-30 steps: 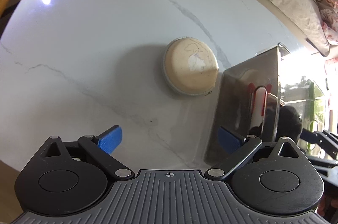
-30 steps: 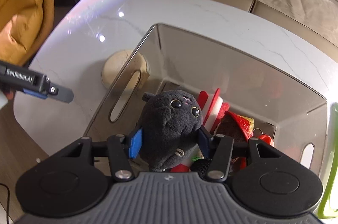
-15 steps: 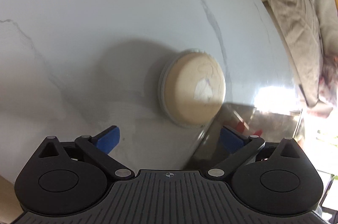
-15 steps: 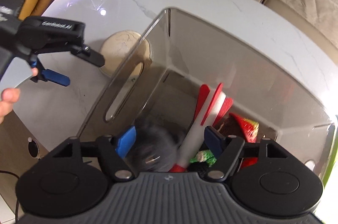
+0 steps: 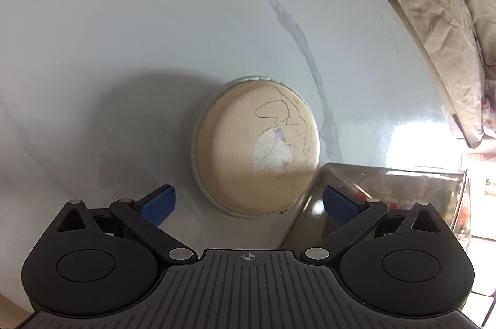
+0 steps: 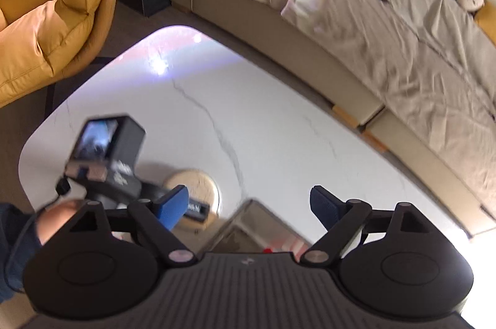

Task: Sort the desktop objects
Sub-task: 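Lower the left tool onto the beige round disc and close on its rim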

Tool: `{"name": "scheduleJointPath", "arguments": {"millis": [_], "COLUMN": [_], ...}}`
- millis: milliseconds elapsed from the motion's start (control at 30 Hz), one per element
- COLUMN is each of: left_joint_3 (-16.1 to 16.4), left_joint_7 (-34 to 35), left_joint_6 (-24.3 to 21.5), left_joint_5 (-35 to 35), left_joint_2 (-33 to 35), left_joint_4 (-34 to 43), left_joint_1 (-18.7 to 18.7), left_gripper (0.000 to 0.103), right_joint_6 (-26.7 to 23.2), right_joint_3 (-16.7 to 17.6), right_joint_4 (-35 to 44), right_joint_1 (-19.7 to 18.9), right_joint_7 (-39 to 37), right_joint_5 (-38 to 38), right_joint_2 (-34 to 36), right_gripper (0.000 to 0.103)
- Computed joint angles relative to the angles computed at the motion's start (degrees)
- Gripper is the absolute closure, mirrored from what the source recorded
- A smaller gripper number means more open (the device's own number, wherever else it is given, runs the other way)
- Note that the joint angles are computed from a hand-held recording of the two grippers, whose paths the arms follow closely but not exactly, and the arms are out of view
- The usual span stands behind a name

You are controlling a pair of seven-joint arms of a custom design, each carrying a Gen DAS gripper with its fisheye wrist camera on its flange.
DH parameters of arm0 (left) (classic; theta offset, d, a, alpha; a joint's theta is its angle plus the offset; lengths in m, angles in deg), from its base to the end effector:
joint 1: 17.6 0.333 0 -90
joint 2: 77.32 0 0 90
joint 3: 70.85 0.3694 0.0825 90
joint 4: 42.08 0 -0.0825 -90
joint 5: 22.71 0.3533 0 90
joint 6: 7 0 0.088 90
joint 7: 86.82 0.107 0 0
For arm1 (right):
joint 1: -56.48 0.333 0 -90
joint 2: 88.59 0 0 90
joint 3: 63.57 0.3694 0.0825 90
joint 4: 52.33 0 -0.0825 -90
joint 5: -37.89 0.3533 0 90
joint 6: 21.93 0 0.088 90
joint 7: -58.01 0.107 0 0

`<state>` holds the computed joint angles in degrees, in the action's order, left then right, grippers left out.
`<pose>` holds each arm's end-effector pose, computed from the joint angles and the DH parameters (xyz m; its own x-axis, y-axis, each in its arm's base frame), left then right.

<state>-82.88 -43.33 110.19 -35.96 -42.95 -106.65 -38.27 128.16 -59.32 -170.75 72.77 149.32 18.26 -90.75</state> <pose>0.6551 -0.3726 0.5530 0.3316 -0.8298 0.4489 -0.9355 -0.3508 0.0425 0.5158 0.2022 0.5818 0.4543 -0.8416 0.2921 -0.6650 -0.5385 -0.5175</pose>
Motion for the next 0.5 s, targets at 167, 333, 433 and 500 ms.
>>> {"name": "scheduleJointPath", "arguments": {"millis": [167,333,433,500], "left_joint_3": [0.2,-0.1,-0.3,-0.7], "left_joint_7": [-1.2,0.2,1.8,3.3], "left_joint_6": [1.1,5.3,7.7,9.6], "left_joint_5": [-0.2,-0.7,-1.1,-2.1], "left_joint_2": [1.8,0.1,-2.2,-3.7], "left_joint_4": [1.4,-2.5,-6.5,-8.9], "left_joint_1": [-0.1,0.2,0.8,1.5], "left_gripper": [0.0,0.0,0.011,0.032], "right_joint_6": [0.0,-0.6,-0.3,0.1], "right_joint_3": [0.3,0.3,0.3,0.3], "right_joint_4": [3.5,6.7,7.4,7.4], "right_joint_1": [0.4,0.7,0.3,-0.1], "right_joint_7": [-0.2,-1.1,-1.4,-1.7], "right_joint_5": [0.8,3.7,5.3,6.5], "right_joint_2": [3.3,8.1,9.6,9.9], "right_gripper": [0.016,0.016,0.016,0.016]}}
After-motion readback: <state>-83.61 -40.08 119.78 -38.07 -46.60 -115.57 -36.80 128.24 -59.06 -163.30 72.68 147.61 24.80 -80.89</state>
